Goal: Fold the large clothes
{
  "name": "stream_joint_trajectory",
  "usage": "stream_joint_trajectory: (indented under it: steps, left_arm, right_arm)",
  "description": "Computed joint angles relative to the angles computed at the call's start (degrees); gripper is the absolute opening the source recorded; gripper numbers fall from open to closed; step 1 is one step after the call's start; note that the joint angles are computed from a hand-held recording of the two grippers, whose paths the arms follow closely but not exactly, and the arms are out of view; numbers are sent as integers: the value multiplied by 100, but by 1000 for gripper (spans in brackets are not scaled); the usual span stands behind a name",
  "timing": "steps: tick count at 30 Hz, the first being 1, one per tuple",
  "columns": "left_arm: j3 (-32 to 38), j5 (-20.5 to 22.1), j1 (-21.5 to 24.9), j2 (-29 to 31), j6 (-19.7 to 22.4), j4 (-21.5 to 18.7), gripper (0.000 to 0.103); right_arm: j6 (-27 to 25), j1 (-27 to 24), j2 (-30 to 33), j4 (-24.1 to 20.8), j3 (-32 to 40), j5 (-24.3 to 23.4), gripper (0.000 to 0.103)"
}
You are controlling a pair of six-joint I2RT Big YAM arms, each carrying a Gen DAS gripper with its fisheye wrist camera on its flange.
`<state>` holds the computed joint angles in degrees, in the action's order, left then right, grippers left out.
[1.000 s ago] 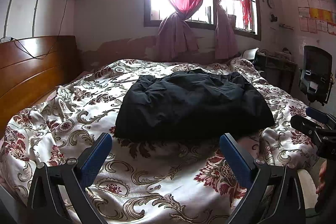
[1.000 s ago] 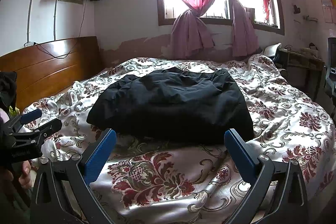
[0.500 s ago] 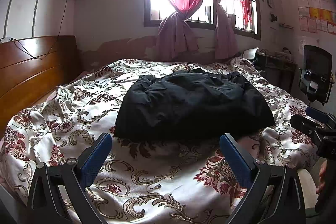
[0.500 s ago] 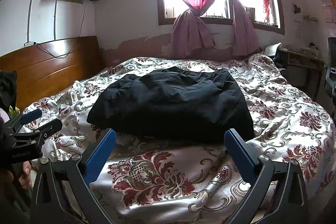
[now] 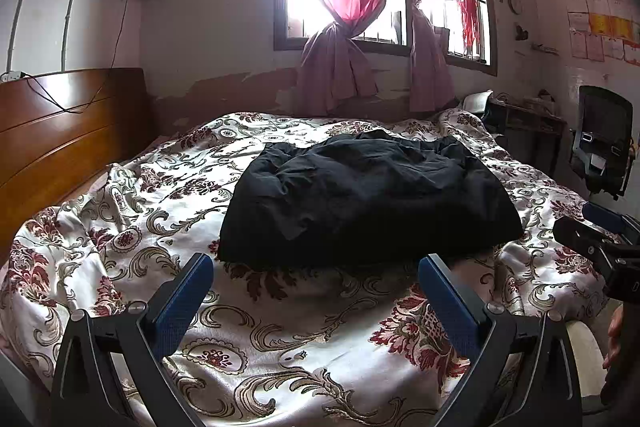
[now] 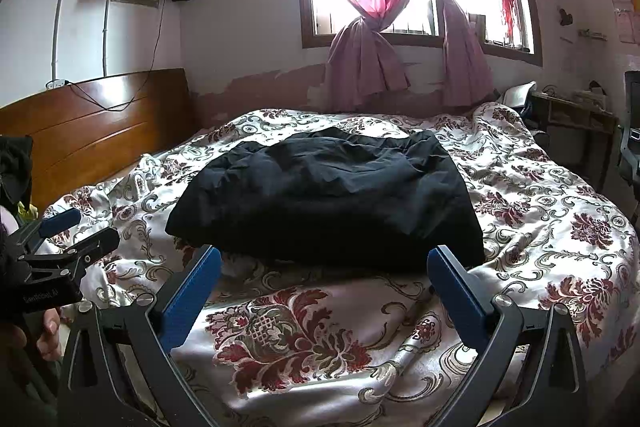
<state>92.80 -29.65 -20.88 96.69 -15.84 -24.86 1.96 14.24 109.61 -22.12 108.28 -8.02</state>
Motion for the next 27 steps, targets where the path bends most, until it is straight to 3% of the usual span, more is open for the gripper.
stream_joint_trajectory:
  steps: [27]
  left_arm:
    - [-105, 35, -25, -19, -52, 26, 103]
  right_arm:
    - [4, 8, 9, -25, 29, 14, 102]
